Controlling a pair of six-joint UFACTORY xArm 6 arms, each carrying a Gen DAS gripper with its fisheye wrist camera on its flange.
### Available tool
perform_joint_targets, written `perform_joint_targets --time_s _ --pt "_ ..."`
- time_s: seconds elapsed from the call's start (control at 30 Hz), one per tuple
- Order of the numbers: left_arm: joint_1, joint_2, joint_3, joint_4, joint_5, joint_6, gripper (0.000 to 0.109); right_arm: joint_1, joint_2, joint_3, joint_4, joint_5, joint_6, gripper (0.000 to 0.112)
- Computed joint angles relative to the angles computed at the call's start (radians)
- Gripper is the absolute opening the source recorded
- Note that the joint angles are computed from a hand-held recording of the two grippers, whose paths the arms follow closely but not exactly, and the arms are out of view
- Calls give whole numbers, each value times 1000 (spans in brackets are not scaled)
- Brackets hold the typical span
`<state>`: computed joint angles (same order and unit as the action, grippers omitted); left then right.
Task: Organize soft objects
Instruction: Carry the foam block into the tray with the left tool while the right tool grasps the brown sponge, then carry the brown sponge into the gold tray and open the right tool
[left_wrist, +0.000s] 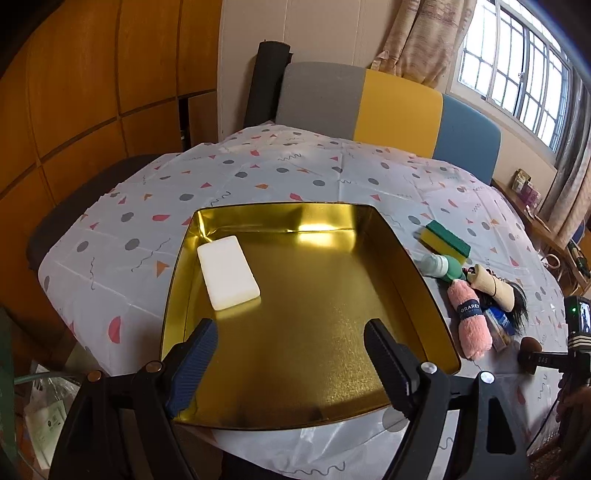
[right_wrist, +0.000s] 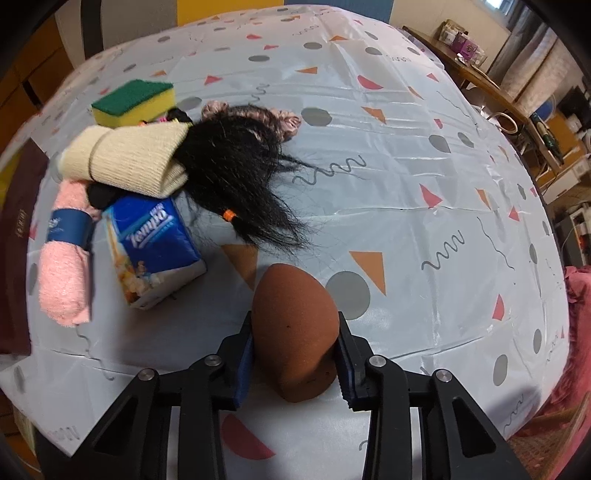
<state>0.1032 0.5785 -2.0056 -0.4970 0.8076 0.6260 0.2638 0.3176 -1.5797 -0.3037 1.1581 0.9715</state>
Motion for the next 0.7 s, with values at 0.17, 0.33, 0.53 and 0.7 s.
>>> perform_joint_targets --time_s 0.17,0.33,0.53,0.7 --pt "4 -6 15 -3 -3 2 83 15 -15 16 20 -50 -3 37" --pt "7 -16 31 -11 -22 17 83 36 -46 50 23 -113 12 37" --pt "10 -13 27 -10 -12 19 83 78 -77 49 -28 -231 11 37" --pt "11 -17 35 -4 -13 18 83 120 -16 -67 -39 -265 -52 37"
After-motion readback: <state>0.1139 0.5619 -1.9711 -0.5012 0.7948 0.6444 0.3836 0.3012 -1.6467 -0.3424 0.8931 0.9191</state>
